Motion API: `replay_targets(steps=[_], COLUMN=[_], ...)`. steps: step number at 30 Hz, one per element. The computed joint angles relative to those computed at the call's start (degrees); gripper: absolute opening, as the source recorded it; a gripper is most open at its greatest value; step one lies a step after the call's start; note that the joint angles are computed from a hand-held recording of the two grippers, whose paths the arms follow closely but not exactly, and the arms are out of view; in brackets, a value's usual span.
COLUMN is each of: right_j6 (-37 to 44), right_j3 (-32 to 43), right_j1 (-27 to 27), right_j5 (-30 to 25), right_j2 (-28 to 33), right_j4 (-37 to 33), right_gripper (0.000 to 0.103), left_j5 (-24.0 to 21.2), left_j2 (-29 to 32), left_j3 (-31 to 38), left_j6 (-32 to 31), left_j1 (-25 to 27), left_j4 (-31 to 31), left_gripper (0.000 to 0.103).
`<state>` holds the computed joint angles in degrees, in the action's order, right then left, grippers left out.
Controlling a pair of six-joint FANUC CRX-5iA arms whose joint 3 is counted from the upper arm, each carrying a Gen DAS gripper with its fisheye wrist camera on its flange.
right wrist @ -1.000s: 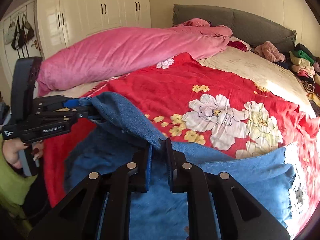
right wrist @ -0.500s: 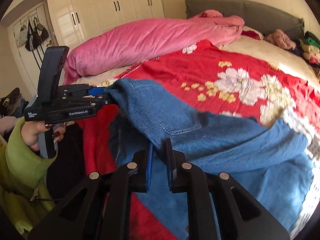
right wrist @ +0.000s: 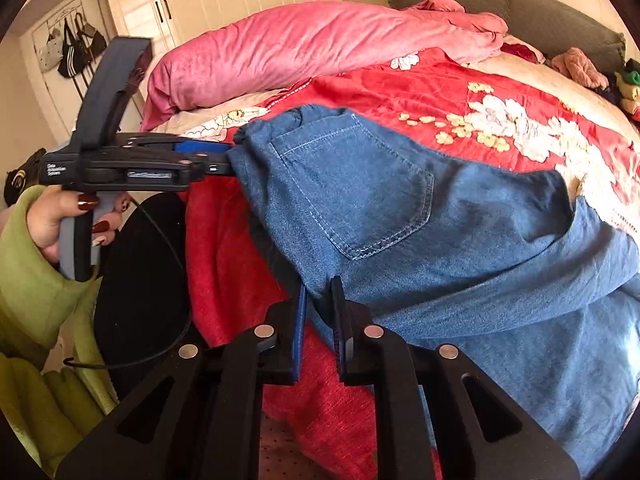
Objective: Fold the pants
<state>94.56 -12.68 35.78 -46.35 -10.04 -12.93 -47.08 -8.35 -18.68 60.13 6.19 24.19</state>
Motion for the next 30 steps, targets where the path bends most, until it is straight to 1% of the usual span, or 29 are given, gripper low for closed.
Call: replay_targets(steps=[3,6,8,10,11,13,15,16,17,18,20,22,23,24,26,27,28,30], right_j6=[-0.1,0.0,0.8,0.8,0.4,0.4,0.8,1.5,2.4,3.7,2.5,-0.6,-1.5,-2.2,-6.0,-8.4,-9.3,-9.9], right_j3=[-0.3,-0.6,0.1,0.1,-0.2,0.0,0.3,0.8,1.3,1.7,0.9,-0.2,-0.2,0.1,-0.4,0.0,0.4,0.2], right_j1=[-0.2,0.2,-0.2,-0.2,0.0,-0.1,-0.3,-0.9,-1.7,-2.8,-3.0,-2.5,-2.6,-2.7,-1.5,-0.7,-0.5,-0.5], right_j5=[-0.1,-0.3,-0.7,-0.9,-0.8,-1.1,-2.3,-3.2,-3.8,-4.0,-2.3,-0.2,0.1,-0.3,-0.9,-3.1,-4.5,-4.3], right_j2=[0.0,-0.1,0.3,0.4,0.2,0.6,0.5,0.6,0.5,0.0,-1.2,-1.8,-1.5,-0.8,0.6,2.2,3.2,3.2], right_j4=[-0.6,-0.1,-0.9,-1.2,-0.9,-1.2,-1.7,-2.7,-4.0,-6.0,-5.0,-2.4,-2.3,-2.3,1.1,3.2,3.8,3.8], right_gripper=[0.011,0.011,0.011,0.011,0.011,0.012,0.015,0.018,0.018,0.018,0.022,0.024,0.025,0.026,0.032,0.032,0.033,0.033], left_j5=[-1.2,-0.1,1.6,2.5,2.5,2.7,2.2,2.1,2.3,2.4,3.8,4.1,4.2,4.2,4.4,4.4,4.3,4.3], left_j2=[-1.2,-3.4,-4.2,-3.8,-3.2,-1.4,0.9,2.1,3.5,4.0,3.9,3.6,3.7,3.6,3.5,3.6,3.5,3.5], left_j3=[-1.2,-2.1,-1.5,-1.9,-1.7,-0.6,0.7,1.7,3.2,3.8,3.7,3.3,3.2,3.1,2.8,2.9,2.8,2.6], left_j6=[0.0,0.4,2.1,-0.6,-1.4,-2.7,-1.6,0.3,3.5,5.2,6.4,5.7,5.4,5.3,5.0,4.8,4.5,4.0], left_j1=[1.5,1.8,0.9,0.1,-0.6,-2.9,-4.6,-5.4,-6.9,-7.6,-8.7,-8.6,-8.4,-8.3,-8.2,-8.1,-8.1,-7.9], left_j4=[1.9,2.2,0.8,5.3,6.5,6.8,5.1,2.6,-2.7,-5.4,-8.6,-8.7,-8.2,-7.9,-7.6,-7.4,-7.0,-6.2], left_gripper=[0.051,0.051,0.050,0.049,0.049,0.049,0.048,0.047,0.046,0.046,0.046,0.046,0.046,0.046,0.046,0.046,0.046,0.046])
